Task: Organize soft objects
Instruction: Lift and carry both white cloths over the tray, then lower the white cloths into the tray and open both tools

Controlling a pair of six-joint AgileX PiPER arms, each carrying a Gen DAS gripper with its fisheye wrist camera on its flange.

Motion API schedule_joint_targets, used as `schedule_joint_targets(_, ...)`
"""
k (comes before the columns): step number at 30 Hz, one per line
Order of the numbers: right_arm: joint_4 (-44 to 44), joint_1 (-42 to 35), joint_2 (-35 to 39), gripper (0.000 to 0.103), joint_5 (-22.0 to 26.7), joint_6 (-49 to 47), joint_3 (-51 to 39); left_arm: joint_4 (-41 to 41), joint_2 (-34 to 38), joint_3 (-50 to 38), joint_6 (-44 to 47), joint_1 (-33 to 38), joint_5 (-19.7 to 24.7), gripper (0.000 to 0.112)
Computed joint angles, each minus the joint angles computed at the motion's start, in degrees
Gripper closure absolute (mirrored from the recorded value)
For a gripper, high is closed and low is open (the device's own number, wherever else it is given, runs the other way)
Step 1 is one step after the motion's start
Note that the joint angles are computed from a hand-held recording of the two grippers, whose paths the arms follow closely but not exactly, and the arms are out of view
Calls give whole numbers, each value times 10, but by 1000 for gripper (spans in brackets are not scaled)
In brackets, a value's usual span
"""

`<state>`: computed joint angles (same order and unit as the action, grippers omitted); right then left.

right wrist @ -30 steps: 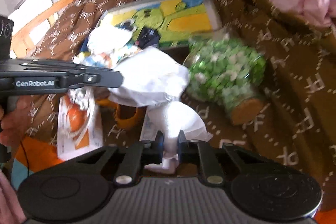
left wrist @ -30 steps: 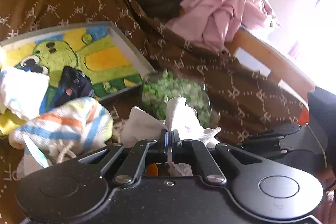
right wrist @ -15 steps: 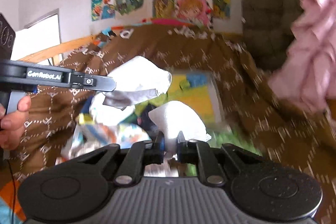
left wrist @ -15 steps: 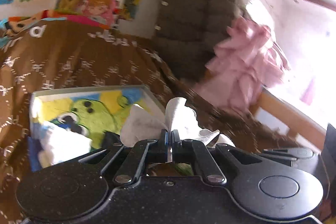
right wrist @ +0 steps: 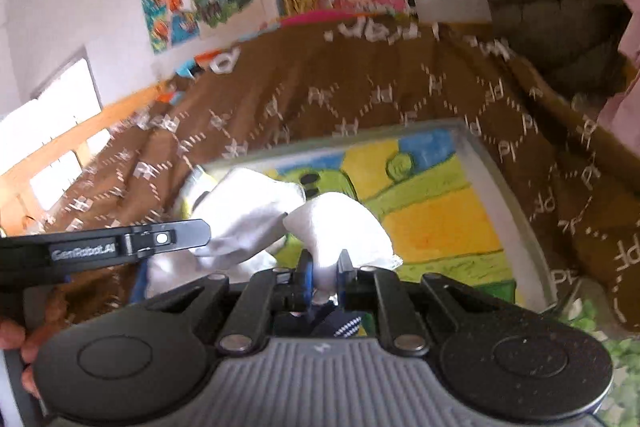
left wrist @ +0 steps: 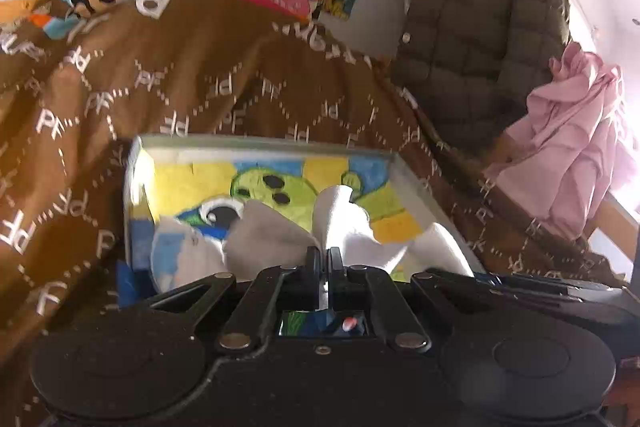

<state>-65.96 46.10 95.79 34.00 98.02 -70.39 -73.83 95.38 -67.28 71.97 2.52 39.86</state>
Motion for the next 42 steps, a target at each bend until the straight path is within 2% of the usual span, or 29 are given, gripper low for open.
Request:
schedule_joint_targets(2, 11, -14, 12, 91, -16, 2, -3, 25, 3, -1, -6, -17, -22, 110)
schedule_joint_targets(4, 26, -17, 23, 90, -10, -9, -10, 51, 2, 3, -10, -35, -51, 110)
schedule_joint_targets(6, 38, -16, 26, 89, -3, -11, -11, 67, 3, 8, -21, -41, -53, 110)
schedule_joint_targets(12, 63, -16, 28, 75, 10, -33, -14, 153, 4, 6, -84, -69, -81, 105)
schedule_joint_targets(14, 66, -14, 27, 68, 16, -39, -15, 161, 3, 5, -96, -70, -80, 97)
schedule_joint_targets(16, 69, -12, 24, 54, 24, -44, -16, 160, -1, 6, -103, -69, -79, 92)
schedule_joint_targets(24, 50, -1, -22, 27, 52, -29, 2, 218, -57, 16, -195, -74, -99, 59)
schedule_joint_targets(28, 8, 22, -64, 13, 75, 22, 21, 212, -114, 44, -210, -79, -125, 33)
schedule_joint_targets(30, -13, 40, -84, 10, 99, 44, 28, 213, -151, 64, -218, -80, -139, 28)
schedule_joint_targets(32, -24, 61, -97, 7, 132, 52, 24, 205, -192, 91, -213, -77, -154, 16)
schedule_joint_targets(35, -45, 104, -119, 2, 184, 69, 26, 215, -245, 119, -234, -76, -181, 12)
schedule_joint_targets(42, -93, 250, -137, 0, 357, 67, 7, 200, -348, 145, -238, -29, -125, 10)
